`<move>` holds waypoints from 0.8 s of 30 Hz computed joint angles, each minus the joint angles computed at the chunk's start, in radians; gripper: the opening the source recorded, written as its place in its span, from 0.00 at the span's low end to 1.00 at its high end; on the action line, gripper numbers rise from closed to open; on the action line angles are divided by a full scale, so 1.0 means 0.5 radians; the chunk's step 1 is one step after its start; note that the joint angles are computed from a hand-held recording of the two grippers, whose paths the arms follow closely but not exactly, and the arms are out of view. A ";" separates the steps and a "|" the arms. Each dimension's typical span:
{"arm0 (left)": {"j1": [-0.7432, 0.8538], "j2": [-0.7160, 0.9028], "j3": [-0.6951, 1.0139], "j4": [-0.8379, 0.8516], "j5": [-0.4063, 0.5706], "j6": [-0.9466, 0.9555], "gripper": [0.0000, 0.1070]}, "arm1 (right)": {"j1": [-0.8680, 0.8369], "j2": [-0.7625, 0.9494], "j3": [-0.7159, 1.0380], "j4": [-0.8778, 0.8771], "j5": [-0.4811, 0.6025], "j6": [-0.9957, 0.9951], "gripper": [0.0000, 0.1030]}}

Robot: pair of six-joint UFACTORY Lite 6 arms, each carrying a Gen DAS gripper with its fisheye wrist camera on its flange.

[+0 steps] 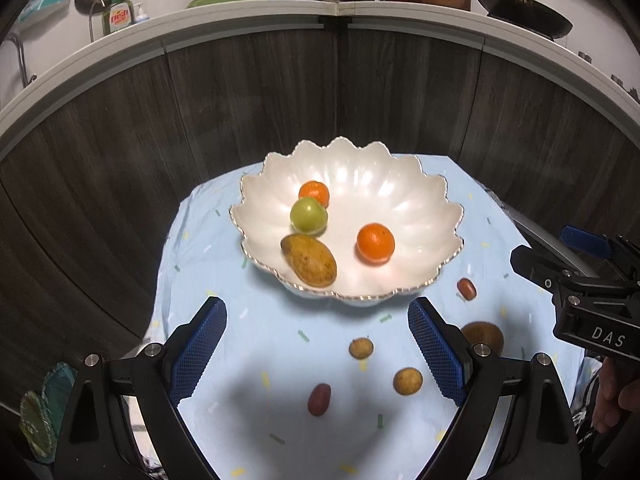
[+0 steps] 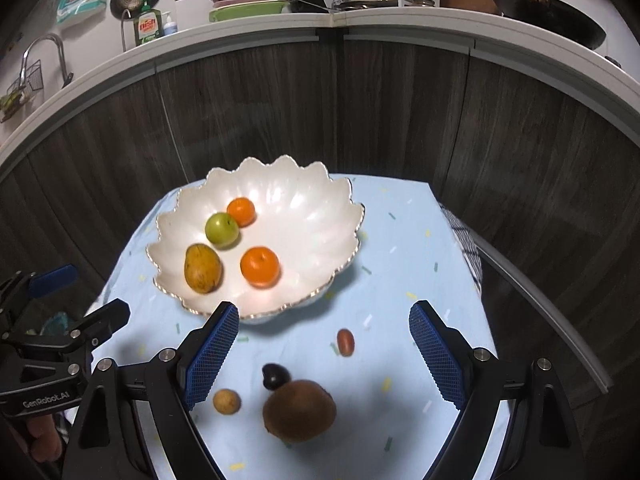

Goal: Organize fruits
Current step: 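Withdraw both tools from the bowl toward the fruits on the cloth, then grasp the small red oval fruit with the left tool while the right tool grasps the brown kiwi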

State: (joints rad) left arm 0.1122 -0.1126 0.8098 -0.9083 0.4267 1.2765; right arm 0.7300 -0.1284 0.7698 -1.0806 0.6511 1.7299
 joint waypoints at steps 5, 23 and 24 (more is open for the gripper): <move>0.008 -0.085 -0.168 -0.160 -0.027 0.203 0.87 | 0.065 -0.058 -0.116 -0.072 0.033 0.142 0.85; 0.196 -0.096 -0.535 -0.853 -0.082 1.132 0.86 | 0.277 0.141 -0.275 -0.313 -0.037 0.615 0.85; 0.201 -0.088 -0.546 -0.901 -0.086 1.189 0.86 | 0.281 0.154 -0.284 -0.336 -0.045 0.651 0.85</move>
